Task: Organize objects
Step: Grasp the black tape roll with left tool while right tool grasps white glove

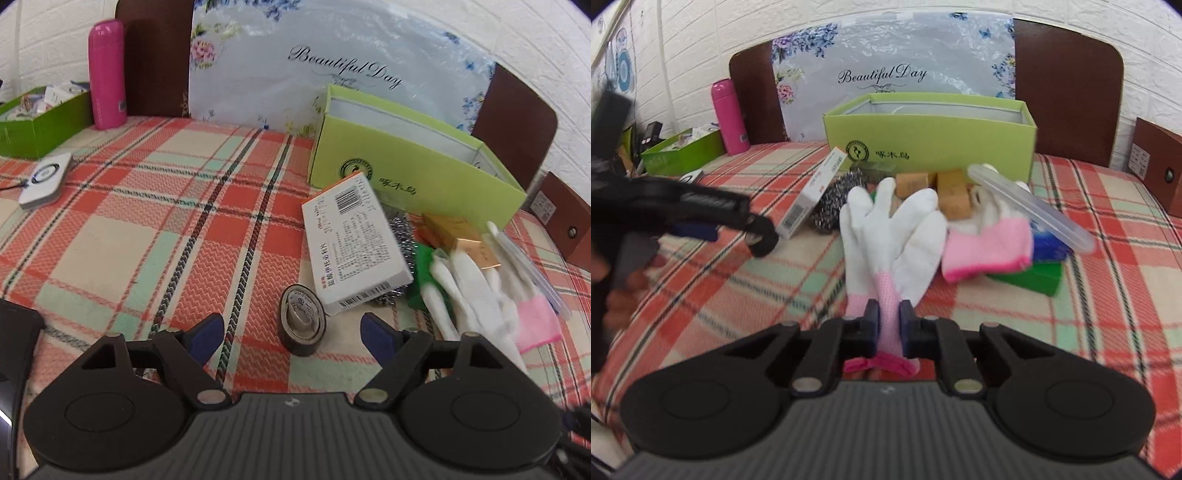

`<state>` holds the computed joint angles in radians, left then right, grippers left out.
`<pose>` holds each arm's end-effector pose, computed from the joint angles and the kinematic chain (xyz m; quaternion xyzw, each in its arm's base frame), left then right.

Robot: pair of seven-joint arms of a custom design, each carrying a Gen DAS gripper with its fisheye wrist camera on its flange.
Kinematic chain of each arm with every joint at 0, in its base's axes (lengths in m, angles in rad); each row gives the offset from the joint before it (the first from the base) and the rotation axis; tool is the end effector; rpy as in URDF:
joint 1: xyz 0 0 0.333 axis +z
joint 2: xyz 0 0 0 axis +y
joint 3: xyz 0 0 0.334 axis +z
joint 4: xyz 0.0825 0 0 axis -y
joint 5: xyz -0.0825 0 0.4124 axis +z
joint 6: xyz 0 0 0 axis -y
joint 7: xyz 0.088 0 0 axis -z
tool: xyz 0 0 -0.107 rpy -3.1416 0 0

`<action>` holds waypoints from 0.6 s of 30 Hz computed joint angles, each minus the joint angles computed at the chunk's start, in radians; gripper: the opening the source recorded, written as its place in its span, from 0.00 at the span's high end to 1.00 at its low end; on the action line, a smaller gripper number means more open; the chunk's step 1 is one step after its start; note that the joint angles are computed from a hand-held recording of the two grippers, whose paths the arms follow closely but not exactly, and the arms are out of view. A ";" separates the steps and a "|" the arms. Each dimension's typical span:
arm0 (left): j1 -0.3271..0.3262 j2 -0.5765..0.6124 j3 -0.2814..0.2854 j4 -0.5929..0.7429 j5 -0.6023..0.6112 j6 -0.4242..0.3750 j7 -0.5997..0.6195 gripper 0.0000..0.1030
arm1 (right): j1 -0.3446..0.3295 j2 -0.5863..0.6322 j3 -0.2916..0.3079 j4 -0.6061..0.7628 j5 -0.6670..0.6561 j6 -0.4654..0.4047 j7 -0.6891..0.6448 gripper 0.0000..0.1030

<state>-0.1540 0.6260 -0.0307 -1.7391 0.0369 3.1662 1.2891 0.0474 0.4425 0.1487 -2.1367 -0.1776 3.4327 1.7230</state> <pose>0.7358 -0.1369 0.3079 -0.6745 0.6268 -0.3323 0.2043 0.6296 0.1391 0.2938 -0.7019 0.5773 -0.2281 0.3492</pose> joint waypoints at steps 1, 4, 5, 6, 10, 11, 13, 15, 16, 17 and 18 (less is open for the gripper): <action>0.025 0.012 -0.028 0.016 -0.003 -0.010 0.008 0.25 | -0.052 -0.014 0.043 -0.021 -0.028 -0.004 0.015 0.89; 0.025 0.038 -0.030 0.046 -0.013 -0.019 0.035 0.38 | -0.210 -0.032 0.172 -0.053 -0.161 -0.032 0.105 0.72; 0.011 0.041 -0.006 0.050 0.049 -0.016 -0.005 0.52 | -0.194 -0.039 0.163 -0.061 -0.121 -0.025 0.076 0.59; 0.020 0.040 -0.017 0.047 0.053 -0.016 0.025 0.70 | -0.143 -0.045 0.119 -0.065 -0.086 -0.012 0.052 0.55; 0.176 -0.017 -0.196 -0.035 0.012 -0.044 0.162 0.70 | -0.034 -0.038 0.025 -0.048 -0.053 0.005 0.032 0.54; 0.203 -0.040 -0.227 -0.073 0.003 -0.026 0.188 0.70 | -0.022 -0.033 0.017 -0.042 -0.048 0.006 0.027 0.54; 0.188 -0.082 -0.215 -0.133 -0.005 0.004 0.203 0.70 | 0.027 -0.024 -0.024 -0.030 -0.023 0.005 0.001 0.54; 0.181 -0.100 -0.213 -0.161 -0.013 0.024 0.210 0.66 | 0.048 -0.016 -0.037 -0.018 -0.004 -0.006 -0.014 0.54; 0.202 -0.100 -0.238 -0.166 -0.018 0.027 0.220 0.63 | 0.043 -0.013 -0.032 -0.016 -0.002 -0.008 -0.017 0.54; 0.217 -0.099 -0.257 -0.168 -0.025 0.032 0.227 0.57 | 0.039 -0.012 -0.026 -0.014 0.000 -0.010 -0.019 0.54; 0.216 -0.097 -0.257 -0.167 -0.028 0.034 0.229 0.56 | 0.036 -0.012 -0.023 -0.016 0.002 -0.006 -0.022 0.54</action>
